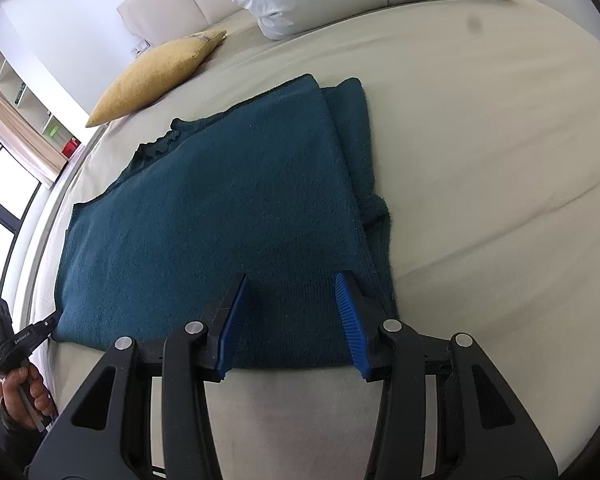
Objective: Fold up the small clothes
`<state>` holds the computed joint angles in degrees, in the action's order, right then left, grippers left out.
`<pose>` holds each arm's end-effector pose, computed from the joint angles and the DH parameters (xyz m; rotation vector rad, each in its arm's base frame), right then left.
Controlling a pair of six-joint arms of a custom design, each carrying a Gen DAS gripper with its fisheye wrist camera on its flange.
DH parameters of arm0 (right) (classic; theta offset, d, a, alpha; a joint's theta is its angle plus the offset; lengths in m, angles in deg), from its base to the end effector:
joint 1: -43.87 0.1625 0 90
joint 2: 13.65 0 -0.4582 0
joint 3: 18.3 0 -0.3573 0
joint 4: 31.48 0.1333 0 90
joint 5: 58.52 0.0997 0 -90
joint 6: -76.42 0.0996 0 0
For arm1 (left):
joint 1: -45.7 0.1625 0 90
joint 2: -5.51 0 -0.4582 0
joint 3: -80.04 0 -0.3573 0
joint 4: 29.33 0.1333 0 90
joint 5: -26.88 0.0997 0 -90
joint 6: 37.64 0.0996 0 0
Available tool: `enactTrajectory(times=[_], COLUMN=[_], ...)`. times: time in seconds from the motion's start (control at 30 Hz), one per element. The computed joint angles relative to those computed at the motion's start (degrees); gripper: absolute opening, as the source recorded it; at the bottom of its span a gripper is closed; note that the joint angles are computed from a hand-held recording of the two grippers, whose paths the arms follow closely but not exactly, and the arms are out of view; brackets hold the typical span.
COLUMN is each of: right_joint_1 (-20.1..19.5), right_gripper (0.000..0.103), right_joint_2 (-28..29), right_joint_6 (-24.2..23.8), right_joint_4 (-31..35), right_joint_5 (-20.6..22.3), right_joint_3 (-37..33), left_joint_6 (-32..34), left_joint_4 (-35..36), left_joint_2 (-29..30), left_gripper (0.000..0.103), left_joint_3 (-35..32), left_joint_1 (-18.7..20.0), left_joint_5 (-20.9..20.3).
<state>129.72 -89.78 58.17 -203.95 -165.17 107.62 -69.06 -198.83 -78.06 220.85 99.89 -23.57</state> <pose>0.0700 -0.4823 0.3080 0.2139 -2.6619 0.6915 -0.0546 -0.4119 0.2840 -0.0847 2.6202 -0.9489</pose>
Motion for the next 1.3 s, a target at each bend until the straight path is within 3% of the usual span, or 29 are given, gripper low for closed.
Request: enactTrajectory(times=[0.07,0.13,0.17,0.23,0.33,0.43,0.53,0.7,0.83,1.03,1.1,1.17,1.23,1.3], right_joint_1=[0.8,1.6,1.9,2.7,4.2,4.6,3.0,3.4,4.6,4.8,4.2,2.7,0.0,-3.0], right_gripper=[0.042,0.043,0.043,0.043,0.044,0.044,0.044,0.045,0.045,0.045,0.035,0.024,0.022,0.016], right_joint_2=[-0.2,-1.0,-1.3,-1.5,-0.3,1.6,1.9,5.1,11.0,21.7,24.3,24.9,24.0,22.4], right_joint_6=[0.4,1.3,1.2,1.0,0.8,1.7,4.3,4.0,6.5,10.6,12.3,13.8,15.8,18.4], right_joint_4=[-0.2,-0.9,-1.1,-1.8,-3.2,-3.8,-1.6,2.6,4.9,12.4,11.6,10.5,7.5,1.3], right_joint_5=[-0.6,0.0,1.1,2.1,1.6,0.4,5.7,14.1,18.9,25.4,24.8,27.2,30.7,30.9], right_joint_3=[-0.3,-0.2,-0.2,-0.5,-1.9,-3.4,-4.0,-6.8,-11.7,-21.7,-23.7,-24.5,-23.8,-21.9], left_joint_6=[-1.0,-4.3,-5.3,-3.8,2.4,8.2,13.7,16.1,17.7,20.3,22.8,24.0,24.6,24.8], left_joint_4=[4.0,8.8,10.1,10.0,7.0,2.6,-2.6,-5.9,-7.4,-11.8,-13.6,-15.8,-16.4,-15.7], left_joint_2=[-1.3,-2.7,-3.3,-3.3,-0.4,4.1,8.7,16.3,20.1,23.8,24.5,24.3,24.2,24.5], left_gripper=[0.017,0.037,0.041,0.043,0.055,0.055,0.055,0.055,0.058,0.058,0.058,0.058,0.058,0.058], left_joint_3=[-0.6,-1.0,-1.1,-2.0,-4.8,-8.2,-11.3,-17.0,-19.6,-21.2,-21.3,-21.1,-21.3,-21.8], left_joint_1=[-0.9,-3.3,-4.7,-7.3,-8.1,-6.6,-4.9,-1.5,0.3,4.0,5.0,6.0,7.0,7.2], left_joint_5=[0.8,4.9,7.3,11.1,12.5,10.4,7.5,5.1,7.4,5.1,3.7,1.1,-0.8,-1.0])
